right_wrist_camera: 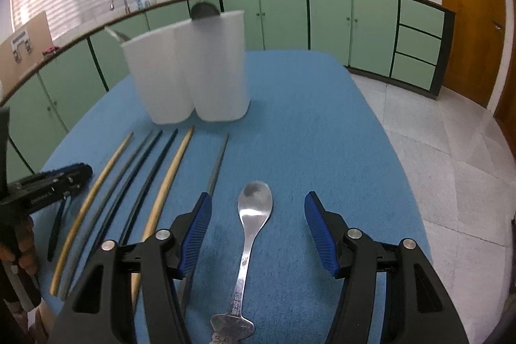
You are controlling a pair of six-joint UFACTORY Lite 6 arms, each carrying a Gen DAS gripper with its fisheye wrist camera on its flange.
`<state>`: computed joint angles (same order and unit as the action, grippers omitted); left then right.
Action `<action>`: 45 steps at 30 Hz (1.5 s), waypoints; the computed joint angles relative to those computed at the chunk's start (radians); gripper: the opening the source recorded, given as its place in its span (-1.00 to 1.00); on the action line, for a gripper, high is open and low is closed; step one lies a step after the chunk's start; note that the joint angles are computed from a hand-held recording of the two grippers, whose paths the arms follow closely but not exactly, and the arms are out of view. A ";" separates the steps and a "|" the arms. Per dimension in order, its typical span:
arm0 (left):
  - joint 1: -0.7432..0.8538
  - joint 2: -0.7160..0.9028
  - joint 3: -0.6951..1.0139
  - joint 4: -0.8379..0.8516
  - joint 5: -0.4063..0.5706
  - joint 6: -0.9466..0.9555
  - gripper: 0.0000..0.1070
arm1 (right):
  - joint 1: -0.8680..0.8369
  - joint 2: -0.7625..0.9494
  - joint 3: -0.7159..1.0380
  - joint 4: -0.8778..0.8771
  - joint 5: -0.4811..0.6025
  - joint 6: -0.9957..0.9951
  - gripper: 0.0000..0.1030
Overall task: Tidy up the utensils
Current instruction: 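Lift both spoons and carry them toward the white holder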
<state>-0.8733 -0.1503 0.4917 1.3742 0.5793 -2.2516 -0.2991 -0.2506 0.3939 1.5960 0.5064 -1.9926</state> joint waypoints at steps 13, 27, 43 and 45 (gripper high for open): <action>-0.004 0.000 0.002 -0.018 0.000 0.017 -0.36 | 0.076 0.110 0.087 -0.046 -0.054 0.076 -0.01; 0.009 -0.011 -0.013 0.014 -0.017 -0.019 -0.37 | 0.137 0.140 0.111 -0.047 -0.118 0.112 -0.32; -0.095 -0.159 -0.082 -0.015 0.103 -0.029 -0.39 | 0.025 -0.008 0.045 -0.050 0.033 0.066 -0.50; -0.136 -0.195 -0.087 -0.028 0.156 -0.028 -0.39 | 0.007 -0.052 0.034 -0.055 0.054 0.068 -0.50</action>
